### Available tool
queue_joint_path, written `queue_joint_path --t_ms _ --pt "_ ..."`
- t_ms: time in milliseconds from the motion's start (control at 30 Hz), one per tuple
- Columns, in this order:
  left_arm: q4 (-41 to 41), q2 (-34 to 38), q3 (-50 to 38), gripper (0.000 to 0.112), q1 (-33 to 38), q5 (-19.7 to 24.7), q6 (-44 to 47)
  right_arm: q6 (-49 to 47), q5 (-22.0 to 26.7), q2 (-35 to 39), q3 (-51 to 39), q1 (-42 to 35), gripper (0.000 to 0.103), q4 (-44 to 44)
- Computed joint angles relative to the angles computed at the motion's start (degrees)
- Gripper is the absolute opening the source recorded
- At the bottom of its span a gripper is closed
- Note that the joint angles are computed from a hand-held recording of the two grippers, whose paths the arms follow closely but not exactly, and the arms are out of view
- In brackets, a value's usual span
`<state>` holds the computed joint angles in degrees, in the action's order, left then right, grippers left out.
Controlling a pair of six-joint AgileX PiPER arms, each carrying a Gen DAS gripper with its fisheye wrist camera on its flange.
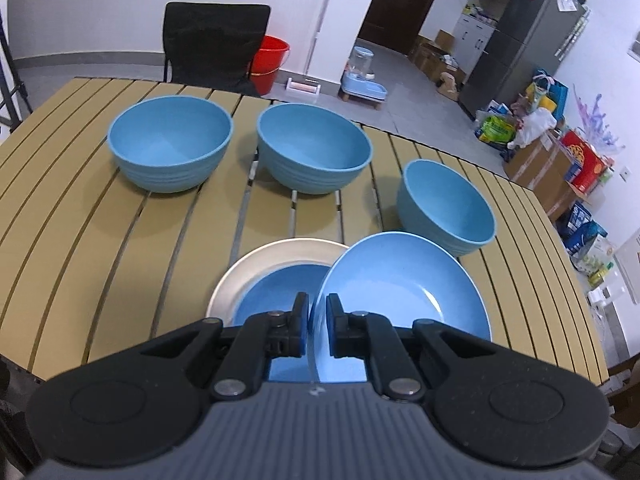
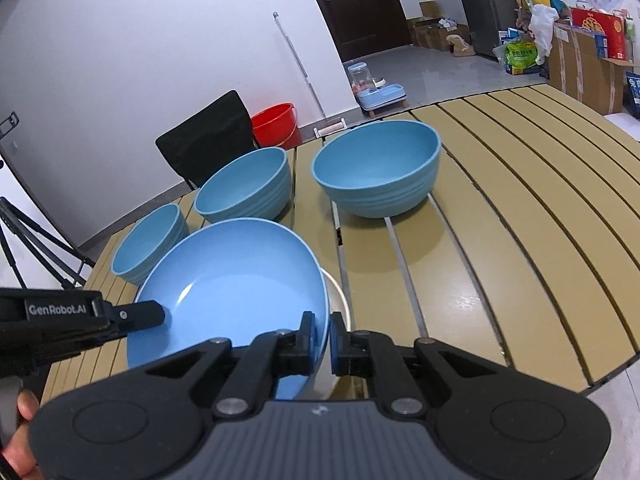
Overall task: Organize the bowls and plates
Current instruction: 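Lift the second blue dish with both grippers and carry it toward the stack, then lower the second blue dish onto the blue dish on the cream plate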
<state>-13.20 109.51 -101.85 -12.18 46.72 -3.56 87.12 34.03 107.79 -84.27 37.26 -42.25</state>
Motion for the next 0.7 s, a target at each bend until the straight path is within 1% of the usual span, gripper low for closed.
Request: queue_joint_path --t_ms 233,367,533,700 --pt "1.25 0.24 2.74 0.010 0.59 -2.96 -1.01 -3.29 1.29 4.41 -5.16 0.13 0.007 2.14" --pt "3.34 0.86 2.87 0.010 0.20 -3.37 -2.66 -4.77 2.36 6.57 -7.63 0.29 0.007 1.94" --pt "5.12 2.41 1.56 0.010 -0.01 -2.72 -3.97 -6.84 3.50 8.86 -10.45 0.28 0.007 2.71" --pt "6.26 2.59 2.51 0.010 -0.05 -3.81 -4.65 -8.21 4.51 10.18 -12.02 0.72 0.007 3.01"
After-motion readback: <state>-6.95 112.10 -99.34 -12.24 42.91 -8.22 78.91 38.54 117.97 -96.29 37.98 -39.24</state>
